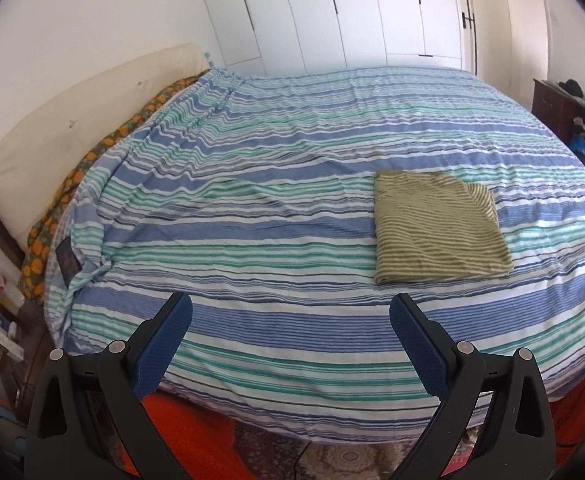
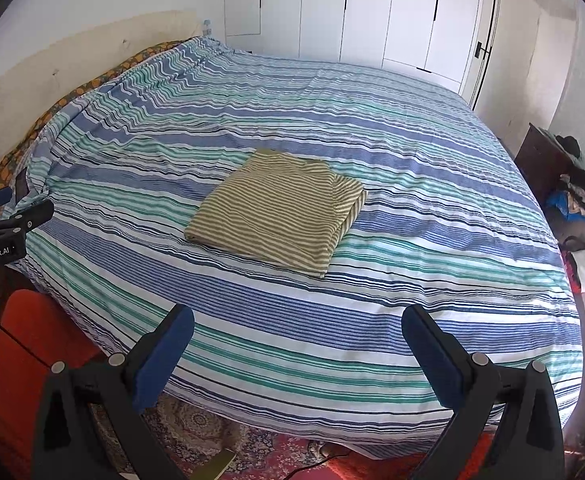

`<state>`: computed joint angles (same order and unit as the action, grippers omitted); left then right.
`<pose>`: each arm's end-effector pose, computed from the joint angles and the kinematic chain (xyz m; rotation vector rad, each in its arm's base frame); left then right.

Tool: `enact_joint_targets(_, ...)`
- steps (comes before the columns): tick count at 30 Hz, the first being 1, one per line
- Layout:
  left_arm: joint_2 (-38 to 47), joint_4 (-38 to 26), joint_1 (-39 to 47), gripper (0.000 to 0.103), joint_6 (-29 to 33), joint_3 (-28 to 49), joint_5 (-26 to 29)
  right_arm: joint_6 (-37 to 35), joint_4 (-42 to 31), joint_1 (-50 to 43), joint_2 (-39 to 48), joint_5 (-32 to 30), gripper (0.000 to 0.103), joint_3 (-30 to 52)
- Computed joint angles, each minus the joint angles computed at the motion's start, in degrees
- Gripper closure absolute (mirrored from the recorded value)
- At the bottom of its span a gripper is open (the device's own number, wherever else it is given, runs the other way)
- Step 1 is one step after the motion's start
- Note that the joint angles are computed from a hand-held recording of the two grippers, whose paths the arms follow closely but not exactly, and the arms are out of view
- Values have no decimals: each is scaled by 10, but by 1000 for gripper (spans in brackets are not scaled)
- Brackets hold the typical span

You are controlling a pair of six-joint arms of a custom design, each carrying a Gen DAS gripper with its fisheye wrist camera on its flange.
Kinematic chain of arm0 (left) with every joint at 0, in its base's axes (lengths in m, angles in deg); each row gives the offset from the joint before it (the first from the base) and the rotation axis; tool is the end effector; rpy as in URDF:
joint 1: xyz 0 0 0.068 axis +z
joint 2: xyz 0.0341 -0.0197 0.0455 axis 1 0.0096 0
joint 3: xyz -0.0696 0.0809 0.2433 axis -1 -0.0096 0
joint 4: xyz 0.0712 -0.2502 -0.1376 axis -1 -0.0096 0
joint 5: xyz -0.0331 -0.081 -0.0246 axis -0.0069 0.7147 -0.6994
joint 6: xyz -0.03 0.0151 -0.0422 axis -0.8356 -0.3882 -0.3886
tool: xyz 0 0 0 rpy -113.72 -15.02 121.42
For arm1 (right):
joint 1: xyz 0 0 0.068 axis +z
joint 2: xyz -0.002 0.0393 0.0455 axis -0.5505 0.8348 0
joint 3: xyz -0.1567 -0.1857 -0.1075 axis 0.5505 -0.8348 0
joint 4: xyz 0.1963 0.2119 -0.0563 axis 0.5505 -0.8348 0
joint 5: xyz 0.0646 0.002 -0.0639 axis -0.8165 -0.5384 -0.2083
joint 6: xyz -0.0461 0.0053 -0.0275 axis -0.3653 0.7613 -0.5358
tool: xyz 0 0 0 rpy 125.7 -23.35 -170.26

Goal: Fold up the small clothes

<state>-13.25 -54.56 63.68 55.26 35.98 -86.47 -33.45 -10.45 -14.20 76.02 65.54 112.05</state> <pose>0.2048 -0.0794 0.3502 0.0955 2.3343 0.3235 0.1773 0.0561 0.3467 -0.1592 2.4653 0.0202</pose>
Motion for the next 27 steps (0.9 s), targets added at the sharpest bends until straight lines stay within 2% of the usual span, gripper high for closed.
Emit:
enact_joint_targets(4,9,-23,-20,3,-24,6,-54,1,-15,-4,-1,11,1,5)
enact_joint_targets(8,16,-68,-2,3,-36,18,-23,0,-39,-11,-5,13,1,18)
enact_joint_targets(11,19,-101,-1,3,-50,18,-33,-3,-61,-13,-12,4,1,26)
enact_joint_targets(19,-21,-116,-15,1,-13,-6,6,13,-105,20,-22,14,1,39)
enact_joint_targets(23,-24,-133,-7,0,-2,4,51,24,-111,37,-15,15,1,44)
enact_joint_targets(27,-25,-145,-6,0,-4,18,65,34,-120,71,3,34,1,60)
